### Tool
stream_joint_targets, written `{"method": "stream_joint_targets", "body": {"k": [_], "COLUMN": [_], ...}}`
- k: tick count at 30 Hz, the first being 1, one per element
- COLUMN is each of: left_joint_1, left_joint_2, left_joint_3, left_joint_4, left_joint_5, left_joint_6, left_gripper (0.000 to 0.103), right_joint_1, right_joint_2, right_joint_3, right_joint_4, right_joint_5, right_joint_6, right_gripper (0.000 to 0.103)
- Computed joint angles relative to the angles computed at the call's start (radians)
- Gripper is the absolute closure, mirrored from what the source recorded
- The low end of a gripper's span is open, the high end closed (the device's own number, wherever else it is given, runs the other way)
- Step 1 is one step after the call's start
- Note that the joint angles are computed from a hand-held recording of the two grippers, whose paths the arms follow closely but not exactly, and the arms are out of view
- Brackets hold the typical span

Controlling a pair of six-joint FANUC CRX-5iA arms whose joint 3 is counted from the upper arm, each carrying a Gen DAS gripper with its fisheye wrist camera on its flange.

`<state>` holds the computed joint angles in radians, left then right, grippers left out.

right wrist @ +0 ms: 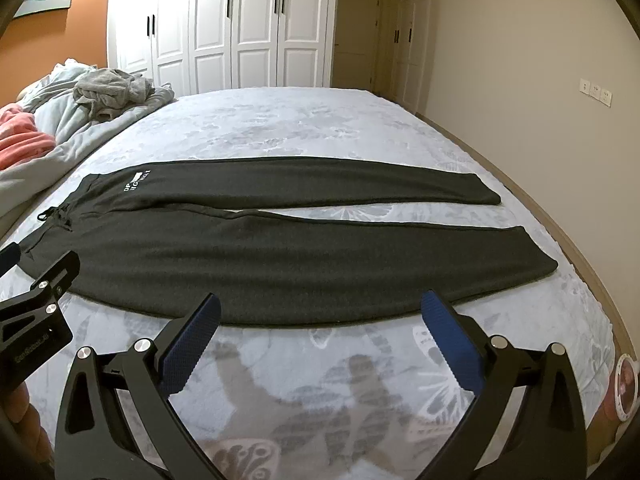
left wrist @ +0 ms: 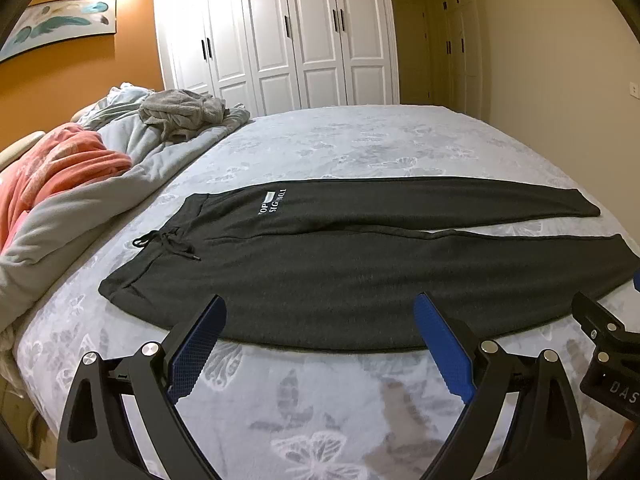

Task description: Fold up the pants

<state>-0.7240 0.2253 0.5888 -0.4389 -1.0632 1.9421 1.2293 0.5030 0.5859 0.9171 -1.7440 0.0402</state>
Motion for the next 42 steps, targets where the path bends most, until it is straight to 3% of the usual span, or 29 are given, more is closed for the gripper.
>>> {"method": "stream_joint_targets", "body": {"k": [6,9,42], "left_joint_1": [0.001,0.000,-0.004], "left_joint_2": [-0.002,-0.003,0.007], "left_joint_3": [-0.002,-0.004,0.005], "left_joint_4": [-0.001,-0.004,-0.008], "left_joint_5": [0.004,0.005,-0.005], "left_joint_6": [0.000,-0.001,0.003], "left_gripper": [0.011,0.011,0.011], "right_joint_1": [0.004,0.000,0.001], "right_joint_2": [0.036,-0.006,0.007], "right_joint_3": [0.059,-0.008,0.004], "right_joint_4": [0.006,0.003,0.002], "right_joint_5": [-0.018,0.001,-0.001], "right_joint_6": [0.016,-0.008,-0.008], "right_gripper": [0.005,0.005,0.005]}}
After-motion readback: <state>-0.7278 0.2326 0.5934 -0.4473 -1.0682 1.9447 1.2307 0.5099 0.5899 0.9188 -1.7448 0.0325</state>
